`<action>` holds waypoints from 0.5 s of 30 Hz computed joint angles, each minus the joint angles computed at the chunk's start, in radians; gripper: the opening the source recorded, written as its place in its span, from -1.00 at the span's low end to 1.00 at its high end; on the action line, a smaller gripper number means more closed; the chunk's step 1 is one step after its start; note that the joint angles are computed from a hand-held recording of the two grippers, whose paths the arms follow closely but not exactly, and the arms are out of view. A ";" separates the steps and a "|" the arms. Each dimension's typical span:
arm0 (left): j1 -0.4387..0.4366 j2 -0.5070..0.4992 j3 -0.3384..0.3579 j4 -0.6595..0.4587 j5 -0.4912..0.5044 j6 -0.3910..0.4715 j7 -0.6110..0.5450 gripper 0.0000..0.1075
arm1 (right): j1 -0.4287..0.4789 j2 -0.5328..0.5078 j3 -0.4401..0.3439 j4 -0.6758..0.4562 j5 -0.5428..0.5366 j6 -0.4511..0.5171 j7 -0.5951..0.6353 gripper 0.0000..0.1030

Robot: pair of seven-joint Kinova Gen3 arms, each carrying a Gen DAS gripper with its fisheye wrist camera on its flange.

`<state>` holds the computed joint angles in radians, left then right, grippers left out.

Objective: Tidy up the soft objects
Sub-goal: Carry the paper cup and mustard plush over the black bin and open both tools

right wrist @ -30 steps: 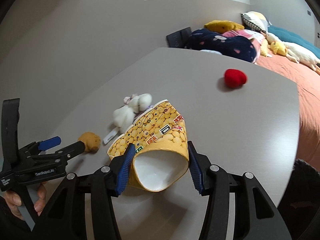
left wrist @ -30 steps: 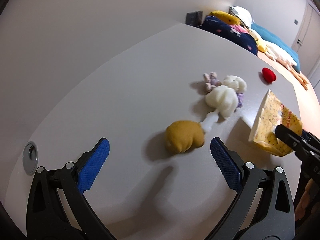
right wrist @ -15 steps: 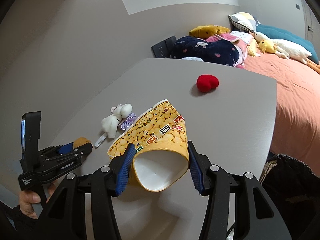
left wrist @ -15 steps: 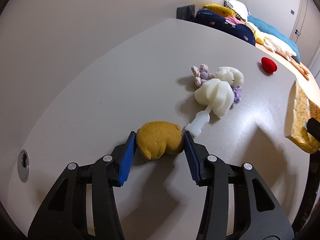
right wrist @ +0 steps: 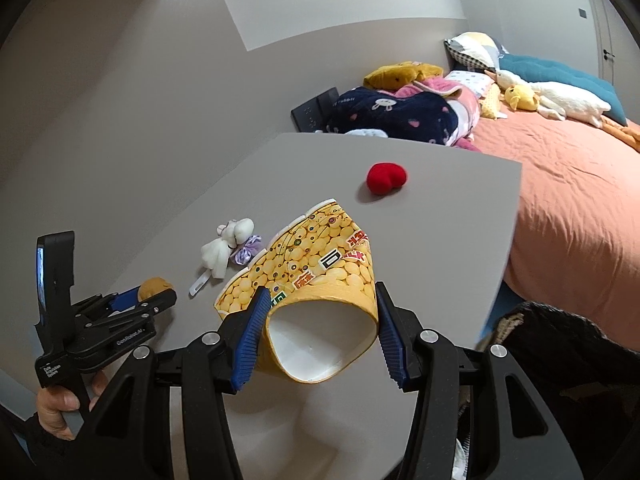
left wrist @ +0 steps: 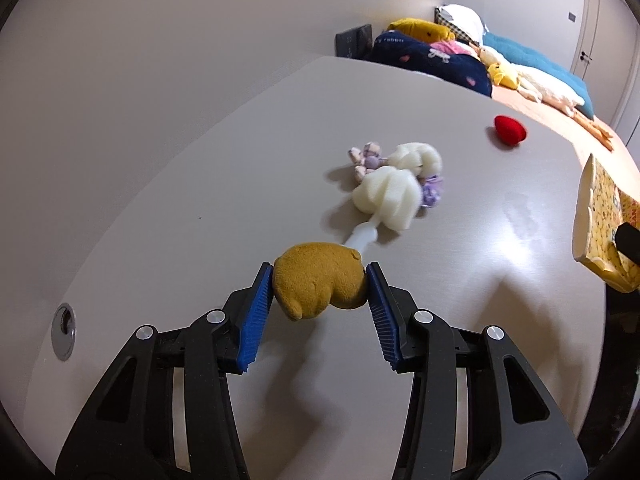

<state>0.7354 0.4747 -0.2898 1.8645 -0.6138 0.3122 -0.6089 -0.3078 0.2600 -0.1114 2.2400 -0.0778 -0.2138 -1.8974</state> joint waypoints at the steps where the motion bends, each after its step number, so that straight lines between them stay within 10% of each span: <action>1: 0.011 -0.009 -0.003 0.006 -0.001 0.001 0.008 -0.14 | 0.000 -0.009 0.002 0.009 -0.002 -0.002 0.000 0.03; 15: 0.125 -0.060 0.049 0.013 -0.114 0.043 0.162 -0.14 | 0.049 -0.183 0.016 0.194 -0.009 -0.045 -0.016 0.03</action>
<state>0.8608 0.4150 -0.2411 1.8771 -0.7282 0.3548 -0.4468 -0.2589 0.0768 -0.0950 2.4342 -0.0866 -0.2590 -1.9139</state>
